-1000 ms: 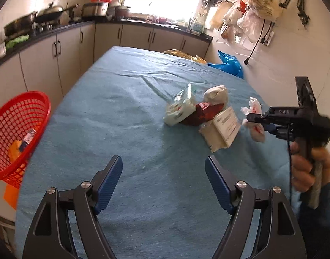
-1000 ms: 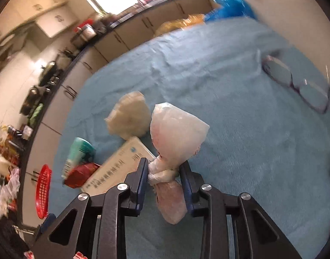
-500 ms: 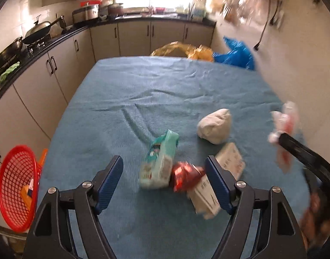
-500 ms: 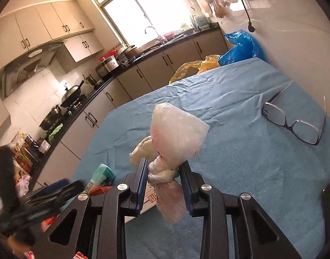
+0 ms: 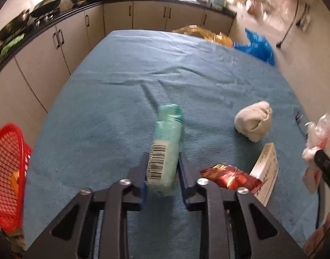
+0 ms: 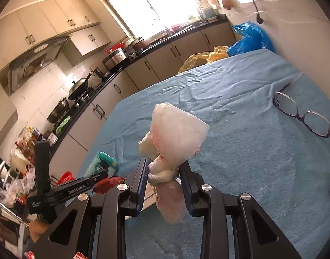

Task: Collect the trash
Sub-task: 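Grasp the green-and-white wipes pack with the left tool while the right tool holds the bag, then carry the wipes pack and plastic bag over the red basket with both tools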

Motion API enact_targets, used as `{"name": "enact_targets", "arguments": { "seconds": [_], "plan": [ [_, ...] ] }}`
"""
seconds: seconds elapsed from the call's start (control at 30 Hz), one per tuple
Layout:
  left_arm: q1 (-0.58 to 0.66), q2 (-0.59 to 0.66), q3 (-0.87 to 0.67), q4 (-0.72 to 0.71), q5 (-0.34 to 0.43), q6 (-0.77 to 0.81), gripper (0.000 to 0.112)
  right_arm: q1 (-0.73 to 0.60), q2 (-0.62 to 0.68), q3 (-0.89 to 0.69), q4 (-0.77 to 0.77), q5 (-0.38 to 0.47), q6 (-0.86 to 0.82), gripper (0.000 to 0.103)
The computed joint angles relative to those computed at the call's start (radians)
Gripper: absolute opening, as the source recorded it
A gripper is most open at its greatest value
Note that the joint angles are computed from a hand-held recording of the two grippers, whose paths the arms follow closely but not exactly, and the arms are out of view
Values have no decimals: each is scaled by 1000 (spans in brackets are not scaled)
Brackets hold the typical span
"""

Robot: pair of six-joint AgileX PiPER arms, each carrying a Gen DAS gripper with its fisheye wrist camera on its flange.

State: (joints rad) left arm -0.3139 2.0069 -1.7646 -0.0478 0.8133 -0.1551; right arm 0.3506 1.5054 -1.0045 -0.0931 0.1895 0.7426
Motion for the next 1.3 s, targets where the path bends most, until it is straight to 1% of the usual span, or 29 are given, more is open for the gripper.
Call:
{"name": "enact_targets", "arguments": {
  "seconds": [0.03, 0.07, 0.13, 0.17, 0.2, 0.27, 0.3, 0.33, 0.37, 0.43, 0.47, 0.5, 0.57, 0.6, 0.67, 0.77, 0.87, 0.97, 1.03, 1.17, 1.23, 1.27, 1.3],
  "plan": [
    [13, -26, 50, -23, -39, 11, 18, 14, 3, -3, -65, 0, 54, 32],
    [24, -62, 117, -44, -97, 18, 18, 19, 6, -6, -97, -1, 73, 32],
    [31, -112, 207, -76, -182, 33, 16, 46, 13, -15, -235, -1, 183, 32],
    [26, -149, 270, -61, -242, 12, 16, 49, 12, -8, -274, -9, 209, 32],
    [18, -178, 319, -34, -296, -17, 15, 65, 16, -12, -352, -4, 275, 32],
    [0, -215, 384, 23, -375, -68, 16, 90, 24, -18, -449, 1, 347, 32],
    [-15, -237, 424, 97, -429, -134, 16, 101, 28, -20, -497, 5, 387, 32],
    [-24, -243, 437, 140, -446, -171, 16, 113, 33, -26, -548, 15, 426, 32],
    [-27, -250, 449, 153, -460, -181, 16, 124, 41, -31, -594, 26, 462, 32],
    [-30, -258, 464, 139, -475, -162, 16, 133, 52, -40, -604, 37, 468, 32],
    [-36, -255, 462, 155, -475, -177, 16, 132, 55, -42, -590, 36, 453, 32],
    [-40, -251, 458, 171, -464, -190, 16, 130, 58, -44, -576, 34, 439, 32],
    [-29, -249, 453, 98, -449, -117, 16, 132, 61, -48, -590, 42, 453, 32],
    [-29, -241, 444, 89, -436, -108, 16, 131, 62, -49, -583, 42, 446, 32],
    [-33, -226, 427, 132, -417, -145, 16, 125, 63, -53, -544, 37, 406, 32],
    [-21, -190, 388, 72, -360, -98, 16, 120, 63, -50, -487, 26, 348, 32],
    [-24, -176, 376, 99, -339, -122, 16, 121, 62, -47, -460, 18, 317, 32],
    [-24, -196, 403, 121, -372, -144, 14, 127, 56, -41, -500, 12, 353, 32],
    [-22, -223, 436, 141, -417, -167, 14, 132, 52, -35, -550, 11, 404, 32],
    [-27, -255, 480, 261, -475, -289, 14, 131, 50, -32, -474, -5, 329, 32],
    [-35, -258, 483, 341, -478, -366, 14, 133, 48, -27, -432, -18, 282, 32],
    [-39, -258, 484, 379, -476, -400, 14, 139, 46, -26, -446, -21, 291, 32],
    [-42, -257, 483, 401, -473, -422, 14, 149, 46, -24, -499, -19, 338, 32]
  ]
}}
